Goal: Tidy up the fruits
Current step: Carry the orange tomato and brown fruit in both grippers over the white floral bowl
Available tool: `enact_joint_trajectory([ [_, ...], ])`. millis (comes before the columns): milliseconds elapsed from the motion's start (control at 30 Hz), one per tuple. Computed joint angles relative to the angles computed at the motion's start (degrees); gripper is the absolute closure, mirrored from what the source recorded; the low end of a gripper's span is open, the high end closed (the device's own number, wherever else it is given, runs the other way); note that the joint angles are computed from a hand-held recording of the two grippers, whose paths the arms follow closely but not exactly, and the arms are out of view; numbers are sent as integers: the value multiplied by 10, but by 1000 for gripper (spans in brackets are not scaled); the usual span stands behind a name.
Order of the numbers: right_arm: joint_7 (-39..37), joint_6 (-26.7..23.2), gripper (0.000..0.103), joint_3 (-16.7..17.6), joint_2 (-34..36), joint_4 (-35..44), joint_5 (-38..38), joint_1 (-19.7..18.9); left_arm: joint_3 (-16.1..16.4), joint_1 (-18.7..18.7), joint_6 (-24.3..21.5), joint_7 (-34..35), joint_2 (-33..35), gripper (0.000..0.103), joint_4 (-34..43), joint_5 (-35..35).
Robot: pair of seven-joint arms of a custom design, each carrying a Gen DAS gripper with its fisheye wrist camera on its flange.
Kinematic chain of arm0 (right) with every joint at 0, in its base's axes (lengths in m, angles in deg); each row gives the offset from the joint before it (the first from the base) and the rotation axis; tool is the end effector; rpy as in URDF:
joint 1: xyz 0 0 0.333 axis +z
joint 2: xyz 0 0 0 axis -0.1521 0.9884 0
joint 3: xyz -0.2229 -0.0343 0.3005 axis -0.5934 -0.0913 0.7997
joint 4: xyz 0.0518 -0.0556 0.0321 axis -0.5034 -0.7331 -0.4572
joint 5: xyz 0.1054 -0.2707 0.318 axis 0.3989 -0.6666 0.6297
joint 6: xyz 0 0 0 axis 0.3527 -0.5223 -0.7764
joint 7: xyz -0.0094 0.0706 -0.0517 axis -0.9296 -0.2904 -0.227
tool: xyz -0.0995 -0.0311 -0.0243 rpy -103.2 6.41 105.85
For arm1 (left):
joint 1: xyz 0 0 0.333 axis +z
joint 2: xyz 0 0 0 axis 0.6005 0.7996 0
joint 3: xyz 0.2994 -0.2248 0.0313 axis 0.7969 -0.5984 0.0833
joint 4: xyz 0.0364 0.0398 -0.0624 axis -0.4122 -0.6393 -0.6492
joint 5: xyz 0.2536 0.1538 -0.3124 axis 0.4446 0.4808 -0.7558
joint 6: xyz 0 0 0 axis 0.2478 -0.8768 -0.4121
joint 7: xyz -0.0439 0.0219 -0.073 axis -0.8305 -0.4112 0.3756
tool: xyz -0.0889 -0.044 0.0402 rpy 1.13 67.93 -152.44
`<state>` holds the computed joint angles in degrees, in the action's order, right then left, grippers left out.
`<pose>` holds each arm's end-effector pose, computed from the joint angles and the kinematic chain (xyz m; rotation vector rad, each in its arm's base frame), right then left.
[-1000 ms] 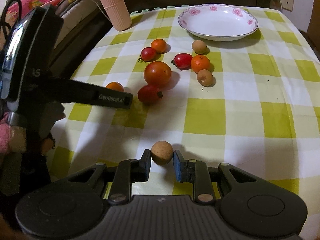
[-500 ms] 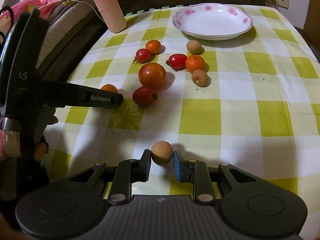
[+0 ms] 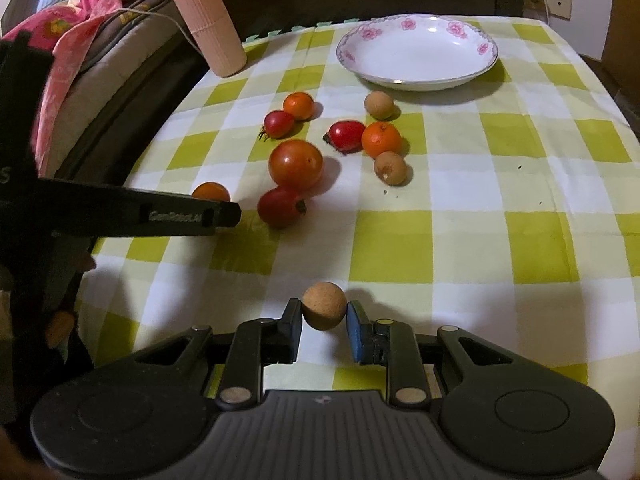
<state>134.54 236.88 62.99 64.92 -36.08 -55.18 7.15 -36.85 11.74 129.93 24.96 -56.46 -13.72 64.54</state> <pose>0.6531 0.3413 0.3463 -2.0072 1.6439 -0.1591 0.6878 -0.2953 0.3468 -1.8859 1.9687 -0.5919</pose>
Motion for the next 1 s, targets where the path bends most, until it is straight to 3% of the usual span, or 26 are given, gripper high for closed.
enact_joint_trajectory([
  [567, 78, 9, 80, -70, 36, 90, -74, 28, -13, 5, 29, 79, 57, 61, 109, -60],
  [1000, 91, -31, 80, -82, 114, 228, -89, 13, -16, 8, -19, 134, 147, 61, 264, -100],
])
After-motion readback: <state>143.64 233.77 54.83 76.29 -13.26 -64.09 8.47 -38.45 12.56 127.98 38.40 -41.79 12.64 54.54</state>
